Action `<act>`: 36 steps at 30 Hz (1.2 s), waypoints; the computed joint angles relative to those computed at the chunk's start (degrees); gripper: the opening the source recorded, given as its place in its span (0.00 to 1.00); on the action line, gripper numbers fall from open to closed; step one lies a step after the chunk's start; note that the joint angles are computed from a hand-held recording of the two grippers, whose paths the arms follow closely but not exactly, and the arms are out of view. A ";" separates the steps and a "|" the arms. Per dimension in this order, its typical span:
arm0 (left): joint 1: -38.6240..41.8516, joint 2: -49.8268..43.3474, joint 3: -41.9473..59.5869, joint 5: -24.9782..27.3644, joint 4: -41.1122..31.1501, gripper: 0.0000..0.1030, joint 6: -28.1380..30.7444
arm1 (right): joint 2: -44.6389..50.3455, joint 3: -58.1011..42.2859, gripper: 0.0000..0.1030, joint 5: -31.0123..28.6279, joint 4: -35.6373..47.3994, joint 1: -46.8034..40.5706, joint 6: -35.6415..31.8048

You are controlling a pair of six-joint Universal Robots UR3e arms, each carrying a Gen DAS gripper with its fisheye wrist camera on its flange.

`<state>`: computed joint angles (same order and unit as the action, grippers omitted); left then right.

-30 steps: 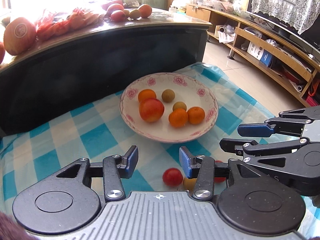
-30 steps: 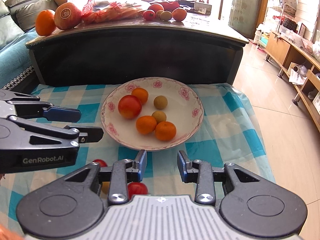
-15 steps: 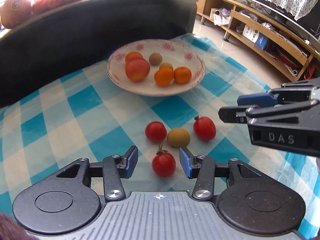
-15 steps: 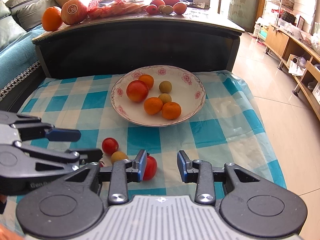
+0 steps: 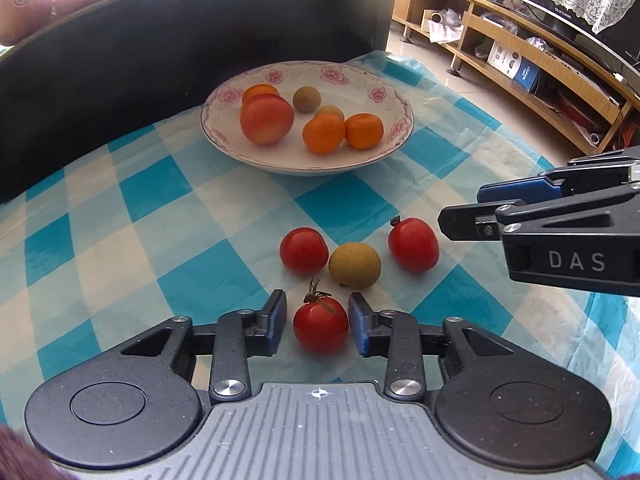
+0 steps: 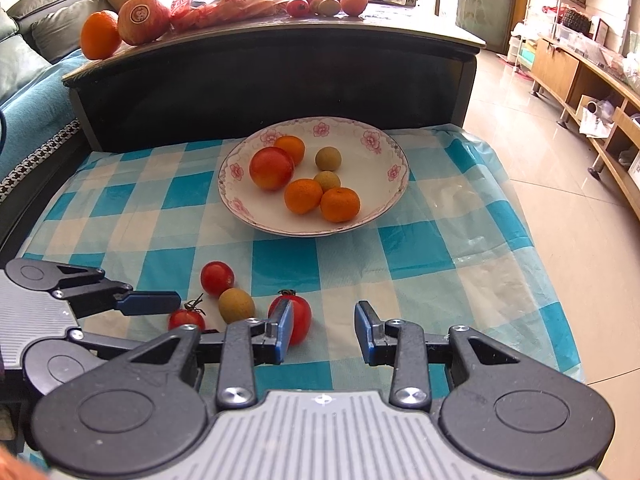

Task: Organize fruits

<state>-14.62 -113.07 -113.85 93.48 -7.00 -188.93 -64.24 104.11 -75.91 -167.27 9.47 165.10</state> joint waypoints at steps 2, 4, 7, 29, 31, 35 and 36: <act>0.26 0.60 -0.47 -0.75 -0.15 0.35 0.29 | 0.43 -0.34 0.36 -0.07 0.18 0.03 0.12; 0.23 1.26 -0.98 -0.78 -0.21 0.35 0.57 | 0.95 -0.81 0.36 -0.22 0.40 0.13 0.17; 0.58 2.58 -2.26 -1.61 -0.11 0.35 0.88 | 1.96 -1.79 0.36 -0.62 1.09 0.41 0.11; 3.45 6.13 -6.95 -5.51 0.09 0.36 1.86 | 8.36 -11.46 0.39 1.28 8.04 3.74 -1.25; 3.55 5.84 -6.83 -5.48 0.16 0.36 1.86 | 9.34 -13.19 0.39 1.35 9.80 3.82 -0.61; 3.40 5.78 -6.84 -5.26 0.25 0.36 1.75 | 10.35 -13.76 0.35 -0.67 9.93 4.70 -0.75; 3.36 5.87 -6.95 -5.24 0.25 0.36 1.77 | 10.13 -13.37 0.32 -0.43 9.70 4.55 -0.73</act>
<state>-11.25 -107.20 -120.81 88.24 -6.76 -187.17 -54.11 90.74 -76.34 -157.57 14.02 164.37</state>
